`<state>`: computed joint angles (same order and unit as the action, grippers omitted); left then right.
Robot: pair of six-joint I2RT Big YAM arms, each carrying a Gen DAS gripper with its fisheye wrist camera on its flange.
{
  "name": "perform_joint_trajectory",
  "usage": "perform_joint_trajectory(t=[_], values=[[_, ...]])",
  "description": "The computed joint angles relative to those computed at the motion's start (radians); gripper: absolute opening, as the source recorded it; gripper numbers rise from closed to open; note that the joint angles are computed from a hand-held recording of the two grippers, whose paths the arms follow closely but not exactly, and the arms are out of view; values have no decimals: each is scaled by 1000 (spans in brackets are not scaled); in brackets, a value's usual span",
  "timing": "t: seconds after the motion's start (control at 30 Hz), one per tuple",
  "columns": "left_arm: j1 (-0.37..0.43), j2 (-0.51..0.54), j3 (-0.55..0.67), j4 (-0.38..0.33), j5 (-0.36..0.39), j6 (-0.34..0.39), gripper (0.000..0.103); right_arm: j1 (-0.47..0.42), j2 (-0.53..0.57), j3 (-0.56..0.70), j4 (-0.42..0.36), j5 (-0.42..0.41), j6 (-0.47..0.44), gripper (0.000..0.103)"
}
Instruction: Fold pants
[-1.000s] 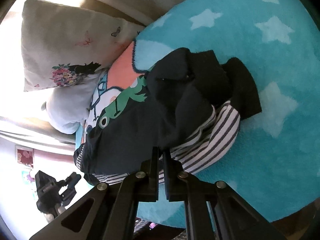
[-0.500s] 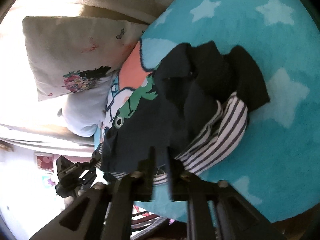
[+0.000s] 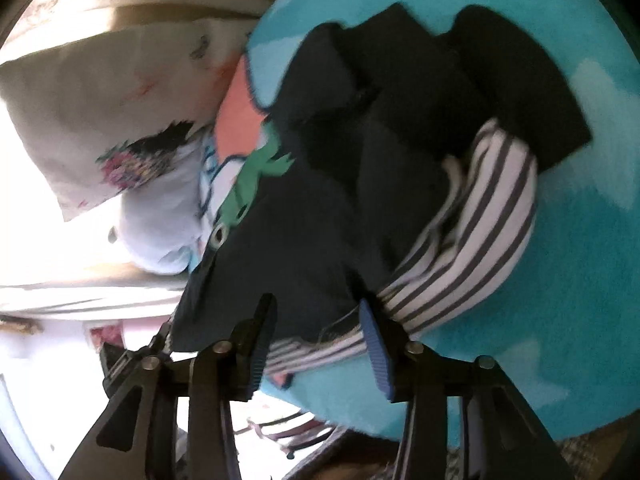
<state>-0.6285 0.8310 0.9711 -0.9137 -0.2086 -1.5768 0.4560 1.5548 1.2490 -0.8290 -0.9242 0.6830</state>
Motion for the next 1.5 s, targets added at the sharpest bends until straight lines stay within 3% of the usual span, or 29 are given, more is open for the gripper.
perform_joint_trajectory(t=[0.07, 0.13, 0.23, 0.3, 0.33, 0.37, 0.4, 0.6, 0.8, 0.9, 0.97, 1.03, 1.1, 1.17, 1.2, 1.23, 1.33, 1.4, 1.43, 1.5], values=[[-13, -4, -3, 1, -8, -15, 4, 6, 3, -4, -5, -26, 9, 60], [-31, -7, -6, -4, -19, -34, 4, 12, 11, -3, -17, -23, -3, 60], [-67, -10, -16, -18, -39, -73, 4, 22, 7, -14, 48, 26, 54, 60], [-93, -12, -29, -32, -49, -106, 4, 32, 5, 7, 42, 93, 25, 59], [-104, -15, -41, -33, -48, -127, 4, 36, 7, 21, 24, 124, 1, 47], [-113, -18, -55, -32, -45, -150, 4, 40, 8, 34, 0, 158, -32, 21], [-121, -21, -67, -31, -43, -171, 4, 42, 9, 44, -18, 186, -60, 9], [-167, -31, -133, -16, -48, -274, 4, 31, -39, 31, -59, 251, -160, 7], [-175, -68, -206, 79, -9, -322, 5, 11, -51, -11, -86, 269, -216, 7], [-220, -92, -181, 32, -61, -280, 7, -13, -62, -13, -95, 250, -237, 11], [-262, -98, -137, -47, -100, -231, 7, -29, -85, -9, -109, 268, -286, 26], [-298, -92, -84, -108, -139, -169, 7, -53, -115, -9, -110, 301, -326, 36], [-302, -69, -19, -139, -157, -68, 8, -84, -133, -6, -108, 332, -354, 38], [-273, -31, 33, -155, -151, 22, 20, -105, -134, 12, -85, 378, -351, 38], [-249, -9, 52, -158, -146, 59, 32, -110, -126, 27, -78, 395, -345, 38], [-208, 19, 68, -153, -128, 97, 35, -114, -113, 45, -69, 405, -338, 38], [-120, 57, 50, -115, -84, 168, 35, -90, -74, 110, -64, 471, -354, 38], [-75, 115, 55, -169, -74, 185, 35, -59, -34, 163, -73, 535, -396, 45], [-54, 145, 52, -193, -58, 198, 35, -44, -11, 188, -89, 562, -419, 56], [-41, 161, 33, -185, -35, 213, 34, -10, 26, 218, -106, 616, -444, 59]])
